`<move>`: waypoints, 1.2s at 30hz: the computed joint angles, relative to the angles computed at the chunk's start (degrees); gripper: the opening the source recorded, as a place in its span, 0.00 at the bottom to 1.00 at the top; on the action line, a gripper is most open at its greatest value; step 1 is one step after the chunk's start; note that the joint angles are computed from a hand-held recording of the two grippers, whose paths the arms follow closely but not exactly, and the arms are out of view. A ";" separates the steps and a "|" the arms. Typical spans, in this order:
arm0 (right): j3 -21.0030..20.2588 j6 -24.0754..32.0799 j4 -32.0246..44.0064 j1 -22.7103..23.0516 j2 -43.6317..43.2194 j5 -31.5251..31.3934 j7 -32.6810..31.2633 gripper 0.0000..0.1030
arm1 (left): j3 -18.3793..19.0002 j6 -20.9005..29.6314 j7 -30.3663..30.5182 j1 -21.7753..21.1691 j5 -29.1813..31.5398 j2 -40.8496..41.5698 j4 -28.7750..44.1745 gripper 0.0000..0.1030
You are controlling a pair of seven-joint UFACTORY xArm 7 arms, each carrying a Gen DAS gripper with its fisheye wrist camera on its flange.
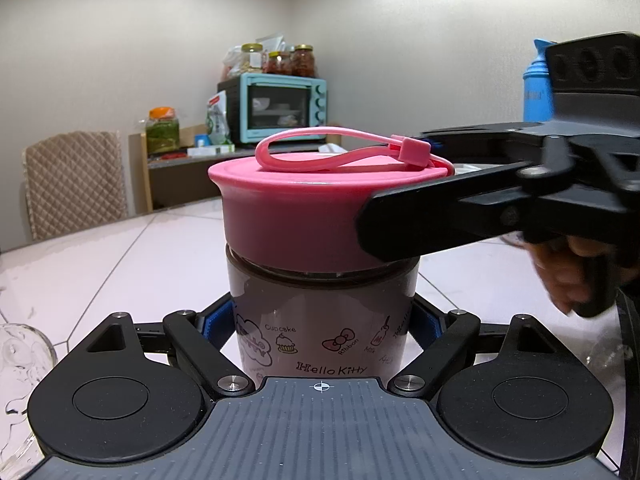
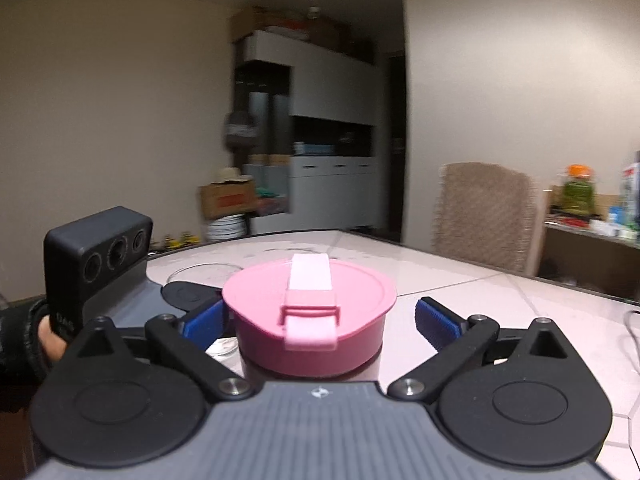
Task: Unscrew bottle cap and pour
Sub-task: 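Swing the right gripper back and close it on the lid rim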
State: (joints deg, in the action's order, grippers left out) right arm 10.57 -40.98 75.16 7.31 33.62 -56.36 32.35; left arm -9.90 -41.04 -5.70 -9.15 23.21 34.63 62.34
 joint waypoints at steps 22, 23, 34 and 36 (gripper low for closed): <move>-1.58 0.26 -7.47 14.69 -0.30 47.24 -31.61 0.97 | 0.03 -0.01 -0.02 -0.04 -0.03 0.08 0.05 0.87; -1.50 0.01 -7.77 14.87 -0.40 47.91 -31.75 0.97 | 0.03 -0.01 -0.02 -0.04 -0.03 0.08 0.05 0.87; -0.98 0.02 -7.81 15.17 -0.15 49.04 -31.71 0.89 | 0.02 0.05 -0.11 0.05 0.09 -0.03 0.02 0.87; -1.30 -0.18 -8.01 15.64 -0.25 49.77 -32.27 0.86 | 0.01 0.06 -0.14 0.08 0.13 -0.03 0.02 0.87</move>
State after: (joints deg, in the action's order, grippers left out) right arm 9.28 -41.16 67.15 22.95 33.37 -6.59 0.08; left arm -9.89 -40.98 -5.85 -9.08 23.34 34.59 62.37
